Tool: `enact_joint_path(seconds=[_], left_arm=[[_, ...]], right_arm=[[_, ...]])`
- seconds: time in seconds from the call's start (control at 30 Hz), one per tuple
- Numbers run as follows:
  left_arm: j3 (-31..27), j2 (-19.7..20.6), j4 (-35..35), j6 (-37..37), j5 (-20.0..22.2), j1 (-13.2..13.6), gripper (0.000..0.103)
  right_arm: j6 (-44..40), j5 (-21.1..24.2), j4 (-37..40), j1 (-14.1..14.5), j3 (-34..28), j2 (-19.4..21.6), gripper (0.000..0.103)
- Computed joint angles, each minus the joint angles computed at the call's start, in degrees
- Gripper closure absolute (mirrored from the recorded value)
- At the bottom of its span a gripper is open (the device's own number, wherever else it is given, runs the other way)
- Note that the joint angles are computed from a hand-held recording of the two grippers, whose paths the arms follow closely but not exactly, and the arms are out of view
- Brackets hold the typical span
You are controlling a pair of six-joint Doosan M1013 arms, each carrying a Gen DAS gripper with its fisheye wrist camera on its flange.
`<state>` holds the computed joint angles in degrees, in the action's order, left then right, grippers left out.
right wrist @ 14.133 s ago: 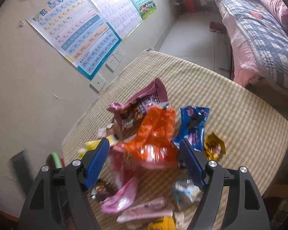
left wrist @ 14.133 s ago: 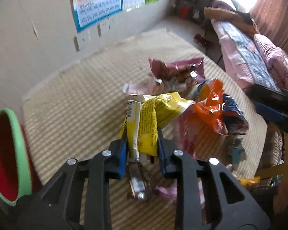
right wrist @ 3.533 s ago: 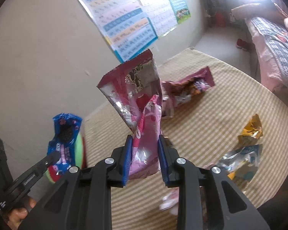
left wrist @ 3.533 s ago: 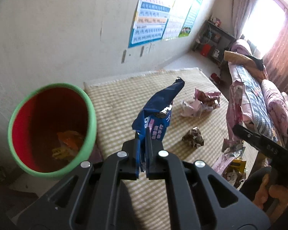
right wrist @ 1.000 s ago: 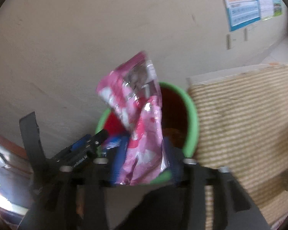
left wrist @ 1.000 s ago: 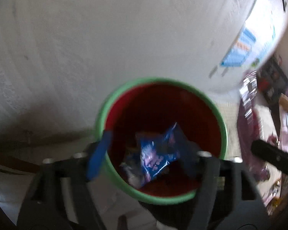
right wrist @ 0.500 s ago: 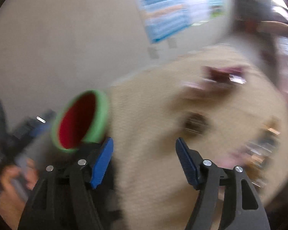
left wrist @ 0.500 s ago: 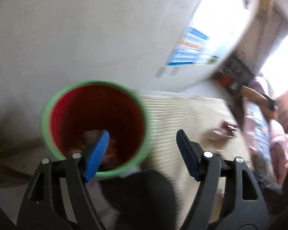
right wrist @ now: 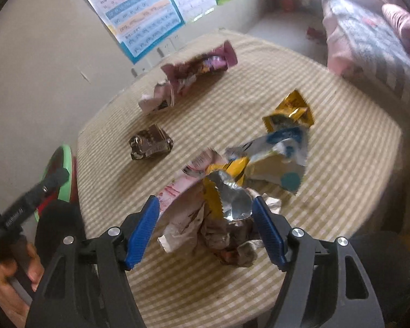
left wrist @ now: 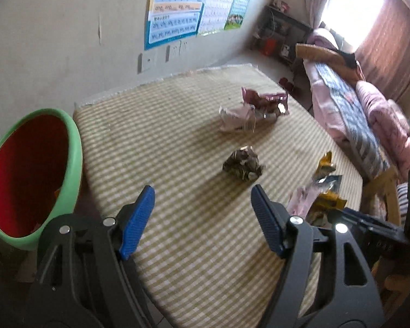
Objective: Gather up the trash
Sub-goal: 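Grasp the white wrapper with the left gripper while the right grasps the yellow wrapper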
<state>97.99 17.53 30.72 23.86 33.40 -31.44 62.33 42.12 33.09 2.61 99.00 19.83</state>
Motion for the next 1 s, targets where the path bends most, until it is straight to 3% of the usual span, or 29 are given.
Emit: enact_joint_path(seconds=[0.1, 0.2, 0.23, 0.27, 0.3, 0.33, 0.6, 0.67, 0.73, 0.8, 1.0], left_arm=[[0.5, 0.1, -0.4, 0.7, 0.5, 0.3, 0.033], [0.7, 0.5, -3.2, 0.6, 2.1, 0.7, 0.033], [0.8, 0.5, -3.9, 0.4, 2.3, 0.8, 0.033], [0.9, 0.3, -3.8, -0.6, 2.6, 0.9, 0.033], [1.1, 0.1, -2.9, -2.3, 2.6, 0.8, 0.033], [1.6, -0.2, -1.7, -3.4, 1.9, 0.6, 0.033], [2.2, -0.6, -3.9, 0.3, 1.1, 0.7, 0.033], [2.5, -0.6, -5.3, 0.8, 0.5, 1.2, 0.033], [2.7, -0.7, -4.4, -0.2, 0.2, 1.2, 0.033], [2.6, -0.6, -4.4, -0.1, 0.2, 1.1, 0.033], [2.6, -0.5, -3.9, -0.6, 0.0, 1.0, 0.033]], right_arm=[[1.7, 2.8, -1.2, 0.5, -1.1, 0.8, 0.03], [1.2, 0.3, -3.0, 1.3, -0.5, 0.8, 0.034], [0.7, 0.8, -1.7, 1.1, -0.5, 1.1, 0.054], [0.1, 1.8, -0.3, 0.9, -0.8, 1.5, 0.066], [-0.9, 2.3, 1.2, 0.9, -0.8, 1.6, 0.089], [-2.9, 2.5, 3.0, 0.8, -0.5, 1.3, 0.094], [-9.9, 2.3, 8.5, 1.6, 0.3, 0.4, 0.091], [-9.5, 2.9, 8.5, 1.6, 0.1, 0.7, 0.085], [-8.5, 2.6, 7.6, 1.9, 0.0, 0.7, 0.07], [-8.6, 2.3, 7.4, 2.1, 0.1, 0.6, 0.064], [-8.5, 2.5, 5.2, 2.7, 0.1, 0.6, 0.061]])
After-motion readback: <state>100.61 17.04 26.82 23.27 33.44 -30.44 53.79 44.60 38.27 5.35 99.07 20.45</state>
